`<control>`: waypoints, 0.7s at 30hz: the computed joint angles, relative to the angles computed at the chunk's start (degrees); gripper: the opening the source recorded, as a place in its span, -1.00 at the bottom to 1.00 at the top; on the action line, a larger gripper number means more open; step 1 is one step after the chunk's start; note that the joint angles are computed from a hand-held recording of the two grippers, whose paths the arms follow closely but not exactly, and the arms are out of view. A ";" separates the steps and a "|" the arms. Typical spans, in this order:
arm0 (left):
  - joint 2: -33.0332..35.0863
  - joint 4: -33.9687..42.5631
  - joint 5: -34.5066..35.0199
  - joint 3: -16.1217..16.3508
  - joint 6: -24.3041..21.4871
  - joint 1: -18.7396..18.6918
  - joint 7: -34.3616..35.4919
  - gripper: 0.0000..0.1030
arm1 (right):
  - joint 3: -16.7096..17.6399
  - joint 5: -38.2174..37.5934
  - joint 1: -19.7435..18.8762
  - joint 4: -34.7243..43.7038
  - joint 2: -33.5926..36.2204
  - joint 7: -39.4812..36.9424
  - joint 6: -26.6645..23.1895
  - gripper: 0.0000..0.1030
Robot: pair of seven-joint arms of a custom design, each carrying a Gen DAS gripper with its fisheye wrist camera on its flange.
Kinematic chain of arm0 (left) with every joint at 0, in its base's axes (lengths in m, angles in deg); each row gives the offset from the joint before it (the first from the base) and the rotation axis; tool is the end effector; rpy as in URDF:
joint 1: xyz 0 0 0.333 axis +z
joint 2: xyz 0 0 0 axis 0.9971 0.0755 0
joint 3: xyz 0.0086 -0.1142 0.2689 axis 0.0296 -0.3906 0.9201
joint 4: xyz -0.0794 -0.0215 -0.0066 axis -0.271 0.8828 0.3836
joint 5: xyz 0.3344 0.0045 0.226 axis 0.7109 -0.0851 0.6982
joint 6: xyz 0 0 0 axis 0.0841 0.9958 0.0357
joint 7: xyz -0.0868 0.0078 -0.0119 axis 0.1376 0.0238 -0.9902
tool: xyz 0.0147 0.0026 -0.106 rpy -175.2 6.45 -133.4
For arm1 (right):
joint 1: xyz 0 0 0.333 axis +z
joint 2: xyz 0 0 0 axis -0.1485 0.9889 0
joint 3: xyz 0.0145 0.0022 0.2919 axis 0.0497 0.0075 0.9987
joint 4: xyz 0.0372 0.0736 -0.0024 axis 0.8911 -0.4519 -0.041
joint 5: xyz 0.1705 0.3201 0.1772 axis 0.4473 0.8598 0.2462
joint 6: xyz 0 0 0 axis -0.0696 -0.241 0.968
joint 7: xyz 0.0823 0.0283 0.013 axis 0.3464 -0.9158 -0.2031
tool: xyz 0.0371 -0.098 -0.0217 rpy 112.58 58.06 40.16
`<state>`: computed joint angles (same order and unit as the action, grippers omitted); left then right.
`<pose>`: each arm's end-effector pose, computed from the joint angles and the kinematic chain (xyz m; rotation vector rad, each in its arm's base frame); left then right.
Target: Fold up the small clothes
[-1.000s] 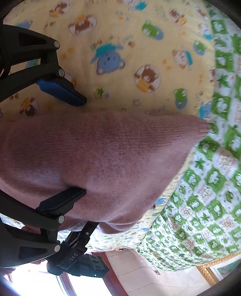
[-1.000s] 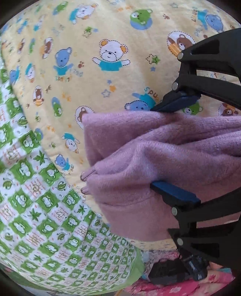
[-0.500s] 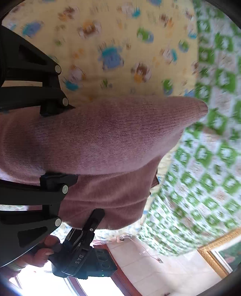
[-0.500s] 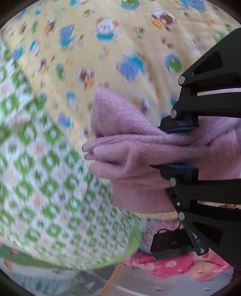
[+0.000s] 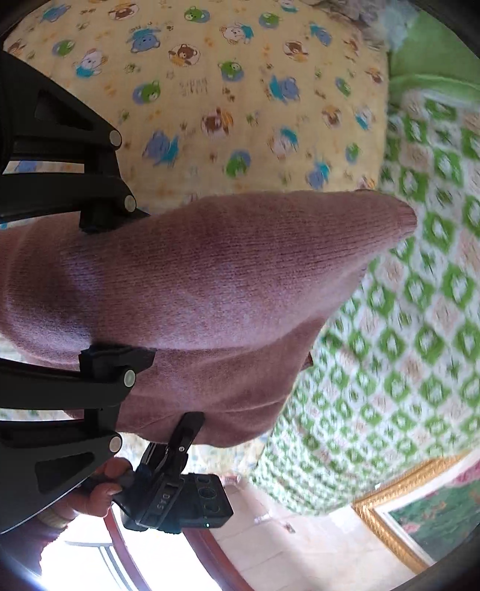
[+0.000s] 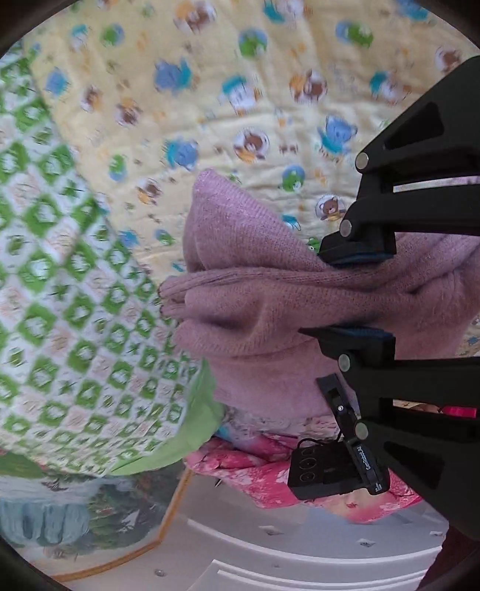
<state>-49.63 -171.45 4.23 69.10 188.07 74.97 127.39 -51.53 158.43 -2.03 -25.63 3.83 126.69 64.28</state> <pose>0.4473 -0.1809 0.6125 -2.1914 1.9787 -1.0679 0.6082 0.1654 0.5241 -1.6581 1.2363 0.6636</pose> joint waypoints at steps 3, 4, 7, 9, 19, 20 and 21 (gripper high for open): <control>2.03 -0.73 0.67 0.24 0.64 0.54 1.07 -0.17 | 0.80 -2.35 0.96 2.01 3.01 0.20 2.29 -0.47; 3.28 -0.61 1.35 -0.01 1.01 0.77 1.37 -0.17 | 1.08 -4.05 1.26 2.79 3.94 0.28 3.31 -0.47; 6.02 -0.13 3.44 -0.91 2.28 1.28 1.49 -0.07 | 1.92 -7.79 1.59 4.05 5.81 -0.24 5.94 -0.47; 6.84 -0.70 1.81 -0.13 3.31 0.92 2.38 0.08 | 2.32 -10.76 1.56 5.07 7.13 -1.21 7.06 -0.47; -1.30 -6.75 5.45 -1.41 2.26 2.87 -2.54 0.40 | 2.20 -9.22 -0.62 -1.40 0.47 -1.87 9.86 0.08; -3.04 -7.67 6.21 -1.62 1.79 3.05 -3.45 0.41 | 1.63 -8.00 -0.70 -3.23 -1.58 -2.88 10.01 0.08; -5.48 -8.93 7.70 -2.42 0.99 3.56 -5.23 0.42 | 1.02 -7.40 -0.50 -4.88 -3.40 -3.70 10.47 0.08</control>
<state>-55.11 -180.38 11.93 66.68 189.07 78.53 122.16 -50.51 151.03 -2.53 -30.51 0.43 122.99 74.75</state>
